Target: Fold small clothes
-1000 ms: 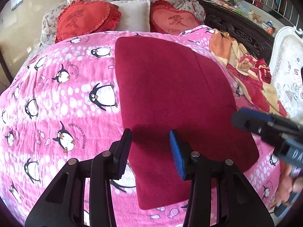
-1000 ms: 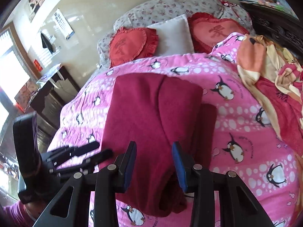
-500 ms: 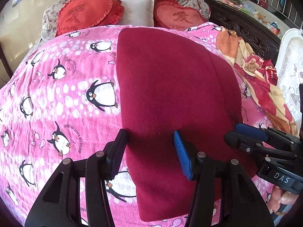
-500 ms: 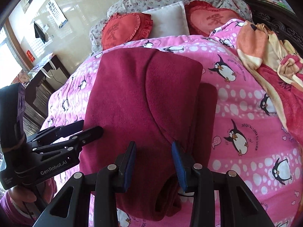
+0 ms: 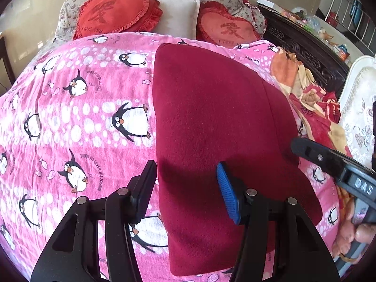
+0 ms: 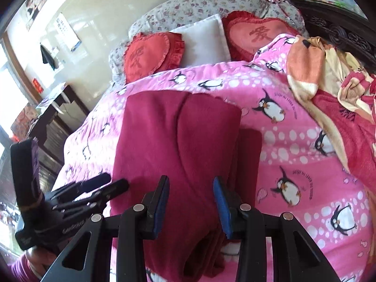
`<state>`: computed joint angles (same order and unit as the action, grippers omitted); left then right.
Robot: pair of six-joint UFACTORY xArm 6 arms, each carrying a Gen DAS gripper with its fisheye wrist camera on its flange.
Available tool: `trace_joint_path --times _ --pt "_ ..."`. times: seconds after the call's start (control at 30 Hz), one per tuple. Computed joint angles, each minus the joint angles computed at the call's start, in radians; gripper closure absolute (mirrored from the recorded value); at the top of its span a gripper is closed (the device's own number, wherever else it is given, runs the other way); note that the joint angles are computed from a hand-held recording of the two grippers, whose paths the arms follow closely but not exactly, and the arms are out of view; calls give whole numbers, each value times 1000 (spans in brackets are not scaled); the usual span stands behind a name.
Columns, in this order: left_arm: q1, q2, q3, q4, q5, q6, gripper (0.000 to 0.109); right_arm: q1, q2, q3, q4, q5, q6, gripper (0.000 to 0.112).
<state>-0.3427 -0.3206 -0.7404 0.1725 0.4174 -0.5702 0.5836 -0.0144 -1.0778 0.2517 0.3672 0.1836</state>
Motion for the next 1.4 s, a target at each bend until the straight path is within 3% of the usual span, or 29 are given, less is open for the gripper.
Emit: trace_joint_path --times 0.17,0.27,0.4,0.57,0.73,0.83,1.0,1.1,1.13,1.3,1.4 --pt "-2 42 -30 17 0 -7 54 -33 106 -110 -152 36 154 75" --pt "-4 64 -42 39 -8 -14 50 -46 139 -128 -14 18 81 75" --pt "-9 95 -63 93 -5 -41 43 -56 160 -113 15 -26 52 75" --pt "-6 113 -71 73 -11 -39 37 -60 160 -88 103 -61 8 60" --pt "4 60 -21 -114 -50 99 37 -60 96 -36 278 -52 -123 56" --pt "8 35 16 -250 -94 207 37 -58 68 5 395 -74 -221 39" --pt "15 48 21 -483 -93 390 36 -71 74 5 676 -29 -450 38" --pt "9 73 5 -614 -92 484 32 -85 107 -38 881 60 -634 37" --pt "6 86 -4 -652 -90 516 29 -82 117 -46 879 58 -639 31" --pt "-4 134 -33 -767 -83 596 27 -65 154 -73 835 54 -647 29" --pt "1 145 -50 -835 -57 627 31 -44 138 -59 766 13 -618 41"
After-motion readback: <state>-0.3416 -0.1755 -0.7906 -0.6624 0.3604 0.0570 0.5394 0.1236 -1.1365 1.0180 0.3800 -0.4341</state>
